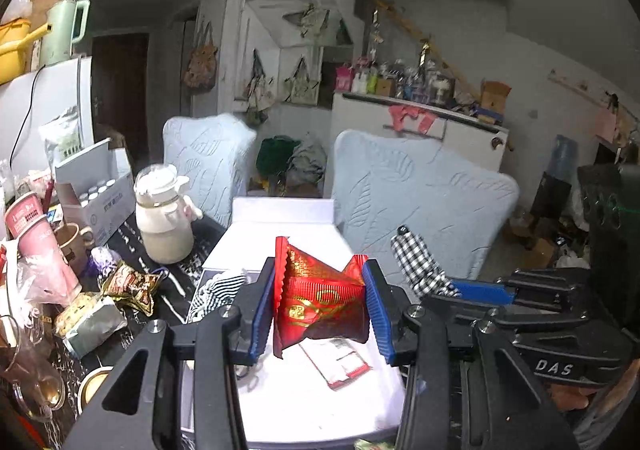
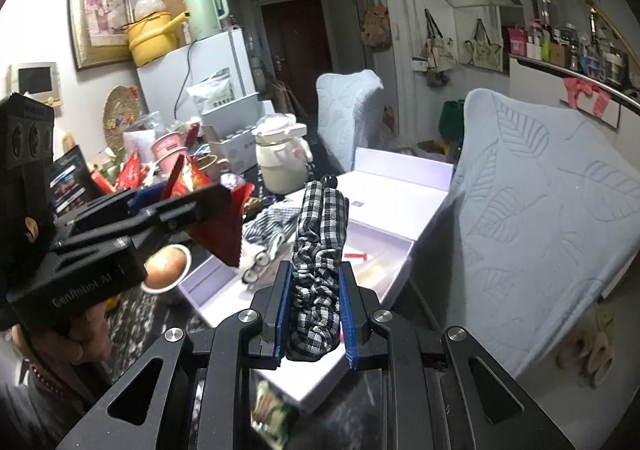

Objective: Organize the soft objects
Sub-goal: 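Lower the red packet into the box and open the left gripper while the right gripper releases the scrunchie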

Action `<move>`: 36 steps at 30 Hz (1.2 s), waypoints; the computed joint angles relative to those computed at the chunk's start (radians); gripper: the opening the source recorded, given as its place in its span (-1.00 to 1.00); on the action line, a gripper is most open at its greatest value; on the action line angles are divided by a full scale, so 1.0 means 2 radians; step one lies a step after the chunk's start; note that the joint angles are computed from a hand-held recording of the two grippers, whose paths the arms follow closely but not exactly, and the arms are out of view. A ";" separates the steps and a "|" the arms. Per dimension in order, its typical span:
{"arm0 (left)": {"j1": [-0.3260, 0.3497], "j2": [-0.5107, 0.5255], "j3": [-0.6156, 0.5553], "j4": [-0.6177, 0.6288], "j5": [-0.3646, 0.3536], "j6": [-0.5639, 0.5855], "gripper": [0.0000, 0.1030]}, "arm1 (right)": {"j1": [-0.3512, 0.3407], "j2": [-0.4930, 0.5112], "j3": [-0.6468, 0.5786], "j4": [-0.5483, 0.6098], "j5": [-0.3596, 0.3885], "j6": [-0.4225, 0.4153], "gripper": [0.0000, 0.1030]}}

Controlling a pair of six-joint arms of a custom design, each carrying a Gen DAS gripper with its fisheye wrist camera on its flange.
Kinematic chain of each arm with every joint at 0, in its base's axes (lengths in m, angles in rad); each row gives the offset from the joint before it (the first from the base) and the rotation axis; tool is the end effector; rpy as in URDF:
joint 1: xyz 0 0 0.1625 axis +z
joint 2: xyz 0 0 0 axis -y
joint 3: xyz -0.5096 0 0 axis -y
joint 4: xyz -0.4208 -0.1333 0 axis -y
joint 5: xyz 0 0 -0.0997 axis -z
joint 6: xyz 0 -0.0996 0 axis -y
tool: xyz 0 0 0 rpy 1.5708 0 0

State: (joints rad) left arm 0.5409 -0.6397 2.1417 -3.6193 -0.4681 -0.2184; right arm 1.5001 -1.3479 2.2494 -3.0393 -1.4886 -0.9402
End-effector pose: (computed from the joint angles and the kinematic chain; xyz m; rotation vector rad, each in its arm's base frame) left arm -0.3539 -0.4718 0.0603 0.5211 2.1758 -1.2938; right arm 0.1050 -0.5199 0.2993 1.2246 -2.5564 0.7790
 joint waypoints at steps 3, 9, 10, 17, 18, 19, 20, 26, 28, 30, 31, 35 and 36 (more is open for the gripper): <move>0.021 -0.005 -0.007 0.028 -0.013 -0.024 -0.20 | 0.006 0.022 -0.019 0.006 -0.008 0.010 -0.58; 0.050 -0.009 -0.013 0.076 -0.021 -0.063 -0.20 | 0.013 0.057 -0.044 0.004 -0.022 0.020 -0.58; 0.053 -0.010 -0.013 0.083 -0.019 -0.067 -0.20 | 0.014 0.064 -0.048 0.005 -0.025 0.022 -0.58; 0.067 -0.009 -0.016 0.121 -0.019 -0.091 -0.20 | 0.015 0.091 -0.062 0.016 -0.041 0.025 -0.58; 0.070 -0.009 -0.018 0.123 -0.022 -0.091 -0.20 | 0.015 0.094 -0.063 0.019 -0.043 0.025 -0.58; 0.072 -0.008 -0.018 0.128 -0.023 -0.093 -0.20 | 0.014 0.096 -0.064 0.019 -0.044 0.025 -0.58; 0.073 -0.008 -0.019 0.132 -0.024 -0.094 -0.20 | 0.014 0.099 -0.065 0.021 -0.046 0.025 -0.58; 0.081 -0.004 -0.027 0.164 -0.035 -0.105 -0.20 | 0.011 0.113 -0.068 0.020 -0.064 0.022 -0.58; 0.083 -0.002 -0.030 0.177 -0.040 -0.111 -0.20 | 0.010 0.117 -0.068 0.018 -0.069 0.023 -0.58; 0.086 -0.001 -0.032 0.190 -0.045 -0.119 -0.20 | 0.008 0.120 -0.070 0.021 -0.072 0.024 -0.58; 0.088 -0.001 -0.033 0.196 -0.048 -0.122 -0.20 | 0.008 0.122 -0.071 0.021 -0.076 0.023 -0.58; 0.094 -0.003 -0.037 0.219 -0.060 -0.139 -0.20 | 0.006 0.129 -0.073 0.023 -0.084 0.025 -0.58; 0.096 -0.004 -0.038 0.229 -0.062 -0.146 -0.20 | 0.006 0.130 -0.074 0.025 -0.085 0.026 -0.58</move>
